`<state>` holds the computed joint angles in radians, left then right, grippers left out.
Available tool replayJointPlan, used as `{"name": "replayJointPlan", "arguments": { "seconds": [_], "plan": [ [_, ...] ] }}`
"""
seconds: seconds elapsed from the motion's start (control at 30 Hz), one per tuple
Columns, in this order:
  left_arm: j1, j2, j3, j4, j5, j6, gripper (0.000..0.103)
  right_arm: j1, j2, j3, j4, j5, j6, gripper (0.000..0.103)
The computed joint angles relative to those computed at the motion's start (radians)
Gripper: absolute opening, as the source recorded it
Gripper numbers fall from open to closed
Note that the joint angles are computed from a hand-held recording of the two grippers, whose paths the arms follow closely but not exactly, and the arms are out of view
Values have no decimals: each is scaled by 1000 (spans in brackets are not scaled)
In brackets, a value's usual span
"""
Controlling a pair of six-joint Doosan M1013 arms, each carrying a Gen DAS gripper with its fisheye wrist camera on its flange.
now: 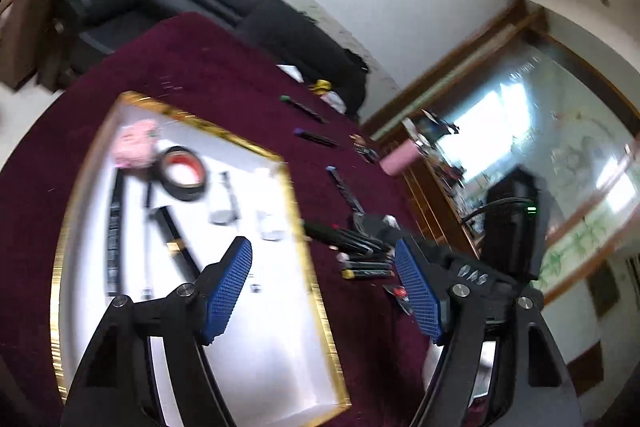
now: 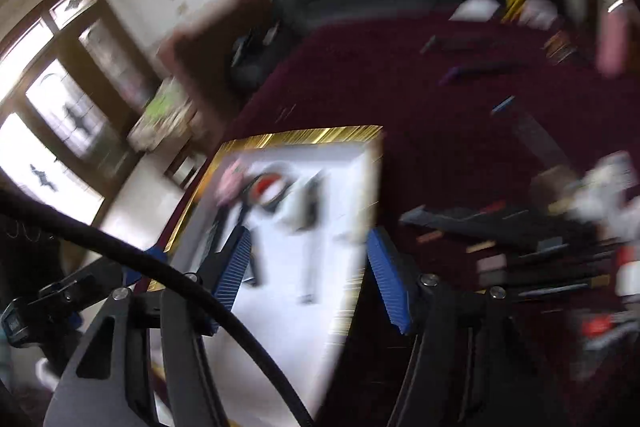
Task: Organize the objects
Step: 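Swing both open tools back to the cluttered markers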
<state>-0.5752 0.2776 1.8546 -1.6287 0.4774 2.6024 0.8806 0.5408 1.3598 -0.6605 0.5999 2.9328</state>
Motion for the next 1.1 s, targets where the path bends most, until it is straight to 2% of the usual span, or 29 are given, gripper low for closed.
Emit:
{"name": "replayJointPlan", "arguments": {
  "seconds": [0.03,0.07,0.13,0.17,0.2,0.23,0.3,0.33,0.37,0.4,0.53,0.6,0.63,0.7,0.77,0.83,0.87,1.0,1.1],
  "plan": [
    [-19,-2,-7,27,-28,-5,68,20,-17,14,-131,72,90,60],
    [-35,-3,-16,68,-49,-24,68,48,-35,25,-262,189,169,63],
    [-61,6,-41,151,-59,-78,68,97,-56,77,-524,346,375,87],
    [-76,17,-60,231,-63,-151,68,111,-69,114,-632,388,485,103],
    [-88,28,-79,308,-62,-222,68,114,-96,162,-689,378,588,103],
    [-101,40,-100,399,-60,-305,68,102,-123,205,-693,316,656,103],
    [-130,65,-137,590,-53,-476,68,35,-167,281,-543,70,669,102],
    [-141,77,-154,646,-44,-519,68,-1,-178,304,-413,-12,615,99],
    [-155,89,-176,719,-39,-569,68,-20,-183,324,-335,-41,600,94],
    [-174,101,-202,841,-44,-659,68,-33,-192,355,-309,-65,629,94],
    [-228,183,-349,1318,-5,-1013,68,-60,-233,478,-469,-165,952,94],
    [-241,248,-452,1486,73,-1154,68,-61,-259,531,-556,-182,1089,94],
    [-242,286,-508,1527,113,-1196,68,-59,-273,554,-594,-177,1144,94],
    [-240,354,-604,1545,196,-1232,68,-58,-282,561,-598,-159,1158,94],
    [-231,421,-692,1483,311,-1223,68,-53,-298,571,-591,-141,1149,94],
    [-227,449,-722,1459,390,-1252,67,-52,-309,587,-615,-137,1171,94],
    [-227,446,-709,1439,383,-1245,67,-55,-305,588,-633,-141,1187,94],
    [-219,400,-618,1221,380,-1080,67,-64,-311,614,-708,-155,1276,94],
    [-229,365,-556,1122,410,-960,67,-69,-311,626,-780,-169,1359,94]
  ]
}}
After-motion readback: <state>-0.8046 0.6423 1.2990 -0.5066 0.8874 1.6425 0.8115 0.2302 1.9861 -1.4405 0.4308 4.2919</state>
